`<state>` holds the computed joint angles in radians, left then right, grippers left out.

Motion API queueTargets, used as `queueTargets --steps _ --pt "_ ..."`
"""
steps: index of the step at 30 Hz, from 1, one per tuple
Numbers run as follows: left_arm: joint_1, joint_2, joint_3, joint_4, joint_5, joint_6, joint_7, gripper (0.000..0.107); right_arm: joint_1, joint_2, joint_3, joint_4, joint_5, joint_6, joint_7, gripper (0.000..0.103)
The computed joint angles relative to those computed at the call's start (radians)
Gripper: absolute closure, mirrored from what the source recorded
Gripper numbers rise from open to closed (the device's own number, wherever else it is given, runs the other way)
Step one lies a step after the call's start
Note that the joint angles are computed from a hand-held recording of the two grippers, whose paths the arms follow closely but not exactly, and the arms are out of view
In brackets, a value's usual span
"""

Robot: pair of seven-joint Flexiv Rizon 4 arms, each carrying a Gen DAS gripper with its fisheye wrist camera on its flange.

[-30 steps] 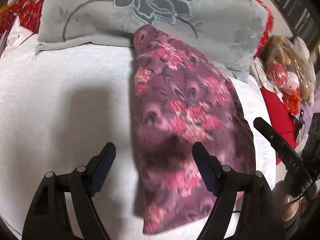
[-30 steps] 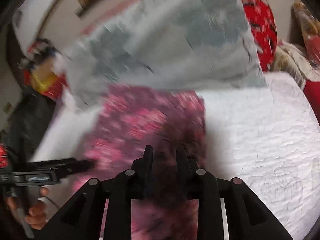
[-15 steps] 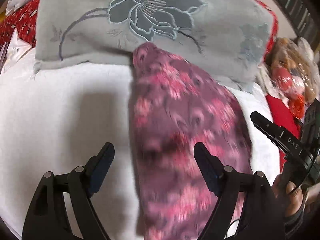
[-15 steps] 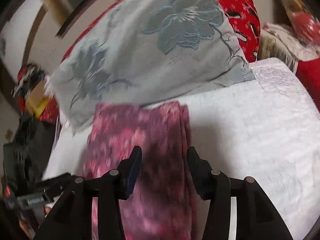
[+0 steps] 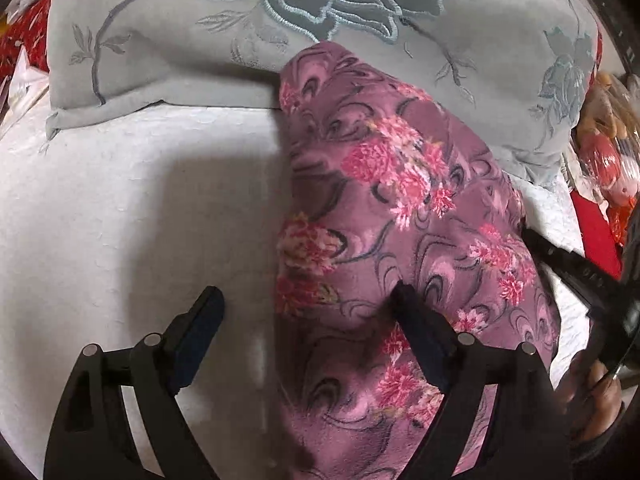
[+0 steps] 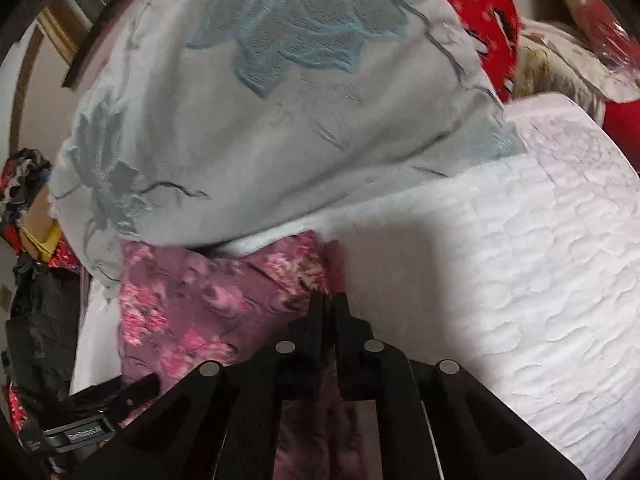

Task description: Fold small clothes

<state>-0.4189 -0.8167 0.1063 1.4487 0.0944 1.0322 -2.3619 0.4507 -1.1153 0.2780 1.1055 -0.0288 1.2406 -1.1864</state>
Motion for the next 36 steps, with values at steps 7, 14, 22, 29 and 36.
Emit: queueTargets --steps 7,14,22,29,36 --pt "0.010 0.094 -0.020 0.133 -0.003 0.070 0.002 0.019 -0.131 0.089 0.181 0.192 0.056 0.177 -0.139 0.077" --pt "0.034 0.131 -0.062 0.247 -0.070 0.142 0.035 0.019 -0.108 0.132 0.132 0.297 0.014 0.124 -0.209 0.059" --pt "0.258 0.161 -0.338 0.444 -0.322 0.377 0.263 0.019 -0.235 0.095 0.286 0.270 0.091 0.139 -0.231 0.038" --pt "0.141 0.104 -0.248 0.321 -0.330 0.303 0.304 0.016 -0.269 0.011 0.420 0.197 0.193 0.095 -0.378 0.035" --pt "0.092 0.091 -0.191 0.290 -0.342 0.304 0.279 0.055 -0.156 0.070 0.268 0.197 0.182 0.108 -0.380 0.069"
